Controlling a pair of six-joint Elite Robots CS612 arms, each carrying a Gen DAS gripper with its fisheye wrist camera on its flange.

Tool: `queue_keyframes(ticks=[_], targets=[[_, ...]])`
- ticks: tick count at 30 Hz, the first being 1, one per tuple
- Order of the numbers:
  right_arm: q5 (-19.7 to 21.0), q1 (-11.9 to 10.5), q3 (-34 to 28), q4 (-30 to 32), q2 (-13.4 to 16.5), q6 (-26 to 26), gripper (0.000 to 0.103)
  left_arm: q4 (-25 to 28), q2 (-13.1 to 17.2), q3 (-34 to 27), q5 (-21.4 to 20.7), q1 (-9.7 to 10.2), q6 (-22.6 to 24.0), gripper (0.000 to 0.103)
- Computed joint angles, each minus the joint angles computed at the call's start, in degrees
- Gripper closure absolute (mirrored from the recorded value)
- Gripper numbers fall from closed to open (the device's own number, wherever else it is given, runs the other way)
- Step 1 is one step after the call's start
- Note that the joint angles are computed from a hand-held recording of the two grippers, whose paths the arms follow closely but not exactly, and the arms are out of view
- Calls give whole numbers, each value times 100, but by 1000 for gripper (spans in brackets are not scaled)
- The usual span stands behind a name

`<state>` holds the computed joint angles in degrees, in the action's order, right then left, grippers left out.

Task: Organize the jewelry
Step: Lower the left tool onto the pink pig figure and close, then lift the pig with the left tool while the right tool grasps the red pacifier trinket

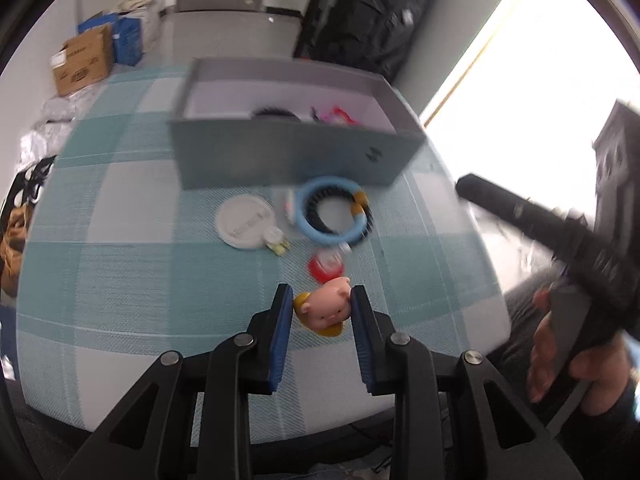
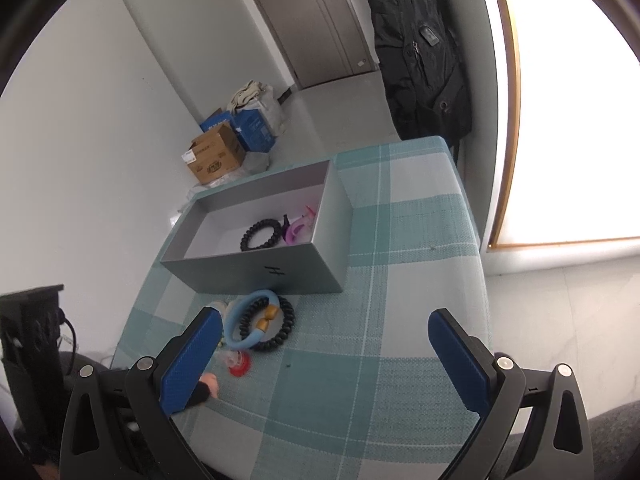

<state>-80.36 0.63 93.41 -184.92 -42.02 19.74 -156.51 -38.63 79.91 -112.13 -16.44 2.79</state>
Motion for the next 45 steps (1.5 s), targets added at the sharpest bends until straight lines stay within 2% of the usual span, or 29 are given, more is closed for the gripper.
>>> queue_keyframes(ticks=[4,7,9,14,17,19,24,27,32,33,34,36,40,45], targets=[[-32,22,42,-130,-22,-22,0,-425,1,-30,-153,120,-287,79],[125,14,81,-167,-21,58,0,-805,2,-70,-113,210,-522,79],[204,22,75,-53,-12,69,0,-1091,-8,-61,70,234,-615,79],[387,88,11,183,25,-109,6,-1308,74,-152,7,258,-789,79],[524,143,-69,390,76,-216,13,-1266,115,-175,-178,306,-854,79],[654,177,-129,515,107,-351,25,-1200,140,-210,-246,327,-909,79],[661,317,-297,669,191,-722,28,-1005,174,-294,-365,385,-1001,79],[629,367,-403,819,243,-785,36,-1107,170,-293,-347,420,-1097,79],[517,426,-557,938,326,-860,44,-1121,195,-332,-321,455,-1202,79],[535,425,-577,994,331,-893,49,-1111,196,-333,-301,451,-1204,79],[515,439,-616,1073,345,-948,59,-1089,198,-335,-304,449,-1188,79],[91,529,-685,1214,358,-1107,70,-1056,195,-331,-296,432,-1114,79],[-261,578,-714,1215,372,-1107,85,-1099,156,-266,-185,379,-889,79],[-235,565,-683,1132,365,-1154,85,-1072,137,-229,-151,333,-671,79]])
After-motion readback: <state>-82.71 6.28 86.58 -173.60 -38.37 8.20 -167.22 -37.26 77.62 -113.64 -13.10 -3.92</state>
